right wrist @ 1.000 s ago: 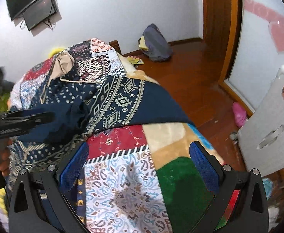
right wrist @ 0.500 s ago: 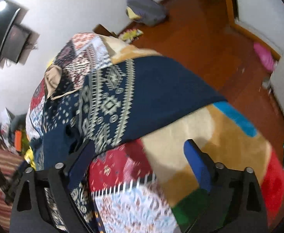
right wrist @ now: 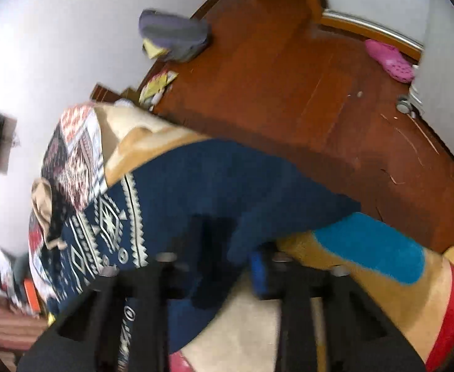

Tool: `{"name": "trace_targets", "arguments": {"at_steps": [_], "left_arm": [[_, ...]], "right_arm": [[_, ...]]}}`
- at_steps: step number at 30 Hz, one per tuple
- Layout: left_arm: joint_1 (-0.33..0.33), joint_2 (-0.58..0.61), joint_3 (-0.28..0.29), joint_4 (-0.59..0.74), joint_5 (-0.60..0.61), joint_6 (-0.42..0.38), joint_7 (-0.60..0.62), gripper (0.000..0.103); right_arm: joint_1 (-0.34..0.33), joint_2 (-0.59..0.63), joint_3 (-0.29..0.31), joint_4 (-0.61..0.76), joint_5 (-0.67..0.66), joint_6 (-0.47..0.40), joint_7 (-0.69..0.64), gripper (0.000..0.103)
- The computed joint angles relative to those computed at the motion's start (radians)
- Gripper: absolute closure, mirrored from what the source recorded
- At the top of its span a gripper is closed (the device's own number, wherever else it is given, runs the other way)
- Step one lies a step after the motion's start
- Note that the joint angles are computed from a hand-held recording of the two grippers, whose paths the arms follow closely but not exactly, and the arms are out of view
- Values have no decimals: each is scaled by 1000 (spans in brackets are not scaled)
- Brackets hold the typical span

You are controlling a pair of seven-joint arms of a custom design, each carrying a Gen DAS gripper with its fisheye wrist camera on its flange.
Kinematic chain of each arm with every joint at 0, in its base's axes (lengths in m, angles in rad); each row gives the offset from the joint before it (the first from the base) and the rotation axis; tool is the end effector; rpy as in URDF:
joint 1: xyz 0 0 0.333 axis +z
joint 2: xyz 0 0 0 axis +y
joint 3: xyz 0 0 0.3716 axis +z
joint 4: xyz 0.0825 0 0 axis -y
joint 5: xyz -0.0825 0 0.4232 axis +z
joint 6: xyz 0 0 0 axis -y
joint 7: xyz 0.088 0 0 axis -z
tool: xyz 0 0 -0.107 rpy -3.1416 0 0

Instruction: Fold large clothes

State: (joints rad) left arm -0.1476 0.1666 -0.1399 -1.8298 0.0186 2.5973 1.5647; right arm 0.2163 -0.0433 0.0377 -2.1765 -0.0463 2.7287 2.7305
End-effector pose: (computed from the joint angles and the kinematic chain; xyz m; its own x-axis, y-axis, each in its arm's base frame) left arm 0.6684 -0.1914 0.5487 -0.2842 -0.9587 0.0096 -0.7915 0.2290 -0.5667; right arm 0.5814 0.1530 0.5127 -0.6143 -0.6129 -0.4970 -0.5676 0.7808 -0.2612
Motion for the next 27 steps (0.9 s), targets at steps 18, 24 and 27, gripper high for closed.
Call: {"name": "trace_targets", "arguments": {"at_steps": [18,24,27], "left_arm": [[46,-178,-14,-174,-137,119,176,18],[56,-232,-4,-222,-238,127,270,18],[69,-247,0,-239,-232,119,268,18]], "right_arm": [[69,-53,128,303,-588,-113,67,97],[162,110,122,449,-470,-116,-113,97],[195,206,121,516,-331,-131,-224,97]]}}
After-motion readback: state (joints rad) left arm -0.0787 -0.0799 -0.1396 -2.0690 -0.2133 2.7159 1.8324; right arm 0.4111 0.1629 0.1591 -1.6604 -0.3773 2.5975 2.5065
